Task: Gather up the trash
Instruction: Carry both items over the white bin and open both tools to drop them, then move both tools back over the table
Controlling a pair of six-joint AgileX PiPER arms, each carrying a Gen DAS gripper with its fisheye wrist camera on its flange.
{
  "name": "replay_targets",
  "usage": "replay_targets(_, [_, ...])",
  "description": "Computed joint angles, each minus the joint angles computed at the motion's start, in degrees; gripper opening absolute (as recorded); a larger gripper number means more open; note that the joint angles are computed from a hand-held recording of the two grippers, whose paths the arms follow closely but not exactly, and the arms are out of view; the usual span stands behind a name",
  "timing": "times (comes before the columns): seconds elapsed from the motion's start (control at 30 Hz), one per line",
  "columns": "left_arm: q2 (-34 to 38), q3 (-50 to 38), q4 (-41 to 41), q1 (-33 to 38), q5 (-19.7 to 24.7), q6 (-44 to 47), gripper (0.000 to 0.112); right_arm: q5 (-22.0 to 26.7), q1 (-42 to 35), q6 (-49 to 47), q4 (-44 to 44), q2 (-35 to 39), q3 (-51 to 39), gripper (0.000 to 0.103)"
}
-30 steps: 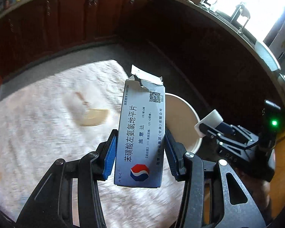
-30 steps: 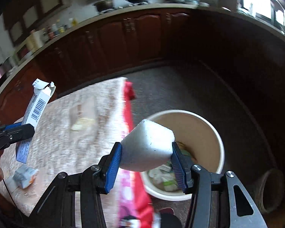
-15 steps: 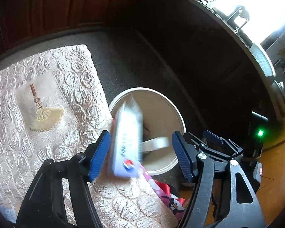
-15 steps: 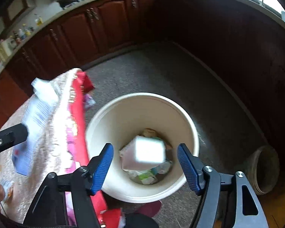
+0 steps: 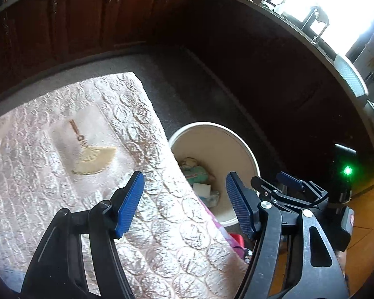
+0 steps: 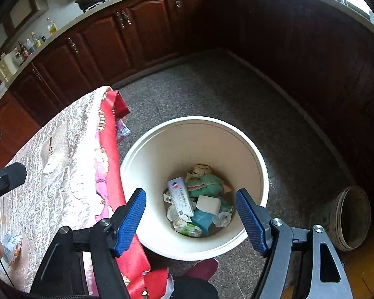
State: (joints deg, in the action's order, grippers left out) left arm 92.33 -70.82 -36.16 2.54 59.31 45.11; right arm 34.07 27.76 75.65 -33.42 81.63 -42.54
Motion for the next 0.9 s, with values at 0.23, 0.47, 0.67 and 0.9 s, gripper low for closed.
replay_targets(0.23, [-1.56,0.82,0.94,1.59,-1.6,1.19,0.067,2.53,3.56,3.35,-2.77,-0.48,-1.42,0.072])
replay_targets(0.47, [-4.39,2.1,0.43,5.61,-2.44,4.72,0.067,4.78,8.12,6.3,-4.91,-0.12,-4.48,0.075])
replay_targets(0.67, [-6.76,3.0,0.12,9.7,-3.51,7.99,0.067,6.27,12.5,7.37,-5.96,1.99,-8.71,0.075])
replay_targets(0.9, [-7.98,2.65,-1.82,17.24,-2.35,13.79,0.067,7.66,17.2,7.31,-6.45,5.82,-14.7,0.076])
